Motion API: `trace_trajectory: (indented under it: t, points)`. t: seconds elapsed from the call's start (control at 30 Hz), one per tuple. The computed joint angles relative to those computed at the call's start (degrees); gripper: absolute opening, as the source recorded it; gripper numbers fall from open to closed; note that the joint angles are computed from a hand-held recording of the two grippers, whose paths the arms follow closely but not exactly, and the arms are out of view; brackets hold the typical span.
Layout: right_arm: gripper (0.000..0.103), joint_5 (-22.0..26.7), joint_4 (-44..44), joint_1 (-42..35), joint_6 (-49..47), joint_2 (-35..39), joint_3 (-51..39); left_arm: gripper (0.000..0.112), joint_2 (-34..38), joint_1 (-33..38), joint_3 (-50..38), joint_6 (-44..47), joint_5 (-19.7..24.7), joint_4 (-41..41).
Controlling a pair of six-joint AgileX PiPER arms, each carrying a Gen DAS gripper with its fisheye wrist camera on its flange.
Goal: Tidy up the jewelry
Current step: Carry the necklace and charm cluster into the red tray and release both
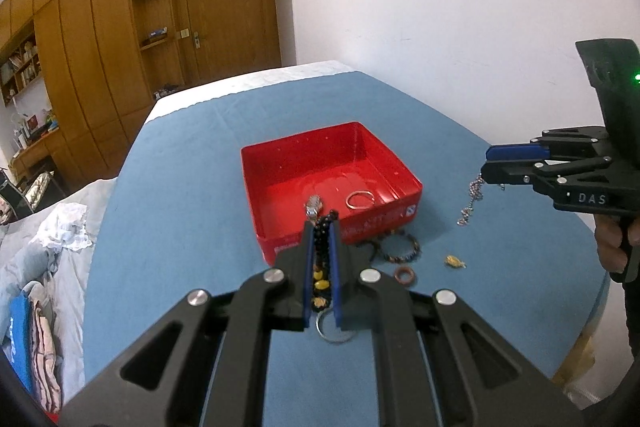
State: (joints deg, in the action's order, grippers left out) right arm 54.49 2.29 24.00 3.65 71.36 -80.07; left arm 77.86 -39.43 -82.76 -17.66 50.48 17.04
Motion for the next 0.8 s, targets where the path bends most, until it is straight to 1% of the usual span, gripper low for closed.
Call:
trace_trajectory:
  t: [0.1,0.27,0.43,0.6,0.8]
  points:
    - [0.026,0.6,1.7,-1.4,-2.2,3.6,-4.0,0.006,3.5,2.5,-4.1,3.1,0.2,-2.4]
    - [0.026,1.4,2.8,-3.1,-4.2,10.3,-10.5,0.006,11.4,5.9,-13.0,8.1,1.1,-6.1]
    - [0.026,2.4,4.3,-5.6,-5.5,19.3,-17.7,0.006,20.8,8.9,-23.6,12.4,3.6,-9.8]
    - [0.026,2.5,5.7,-7.8,-6.3,27.7,-22.4,0.006,29.9,10.9,-33.0,15.0,5.9,-12.8]
    - [0.026,3.0,7.8,-10.2,-6.9,37.0,-26.9,0.006,40.2,12.6,-41.1,16.3,8.7,-15.7]
